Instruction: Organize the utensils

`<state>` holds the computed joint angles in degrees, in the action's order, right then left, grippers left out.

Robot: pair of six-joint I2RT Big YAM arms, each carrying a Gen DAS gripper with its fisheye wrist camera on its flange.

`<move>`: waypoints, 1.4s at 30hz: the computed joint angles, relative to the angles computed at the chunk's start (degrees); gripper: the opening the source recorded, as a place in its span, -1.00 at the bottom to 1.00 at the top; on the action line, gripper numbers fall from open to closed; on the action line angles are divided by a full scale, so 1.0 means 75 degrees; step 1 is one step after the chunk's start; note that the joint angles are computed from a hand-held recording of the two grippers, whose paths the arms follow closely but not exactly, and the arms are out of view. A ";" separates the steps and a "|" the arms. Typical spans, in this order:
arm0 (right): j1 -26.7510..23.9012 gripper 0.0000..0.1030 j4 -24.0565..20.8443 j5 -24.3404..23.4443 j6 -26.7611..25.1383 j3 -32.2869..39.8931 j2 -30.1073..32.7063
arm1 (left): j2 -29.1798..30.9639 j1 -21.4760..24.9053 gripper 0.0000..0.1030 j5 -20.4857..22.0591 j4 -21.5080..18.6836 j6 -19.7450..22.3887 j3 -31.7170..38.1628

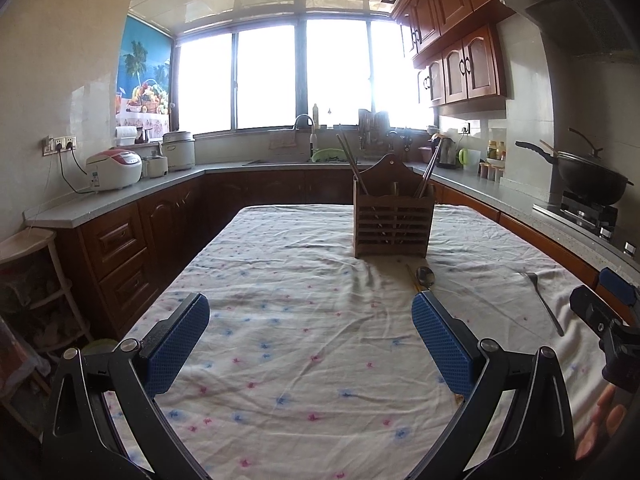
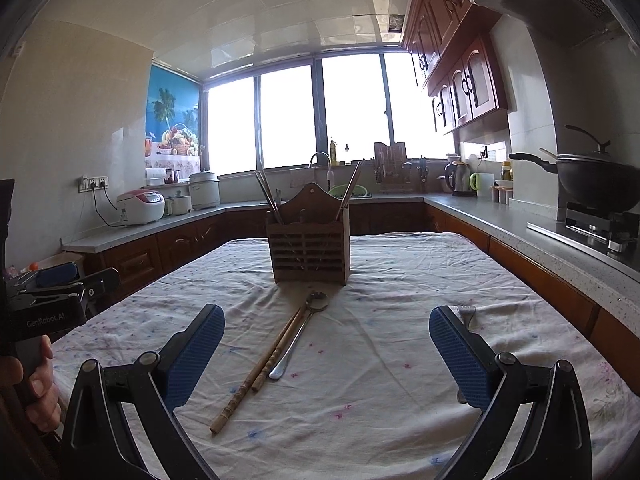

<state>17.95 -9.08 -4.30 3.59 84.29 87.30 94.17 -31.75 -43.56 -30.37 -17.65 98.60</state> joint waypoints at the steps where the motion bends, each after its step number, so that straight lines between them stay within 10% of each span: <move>1: -0.0006 1.00 0.0004 -0.0014 0.0015 0.0003 -0.0018 | -0.0007 -0.0012 1.00 -0.0044 -0.0021 -0.0010 0.0025; 42: 0.0000 1.00 0.0125 -0.0108 0.0148 -0.0177 -0.0290 | -0.0145 -0.0088 1.00 -0.0188 -0.0100 -0.0222 0.0002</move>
<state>17.95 -8.14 -5.11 4.70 82.97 85.12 93.08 -32.41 -44.97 -31.12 -19.32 98.62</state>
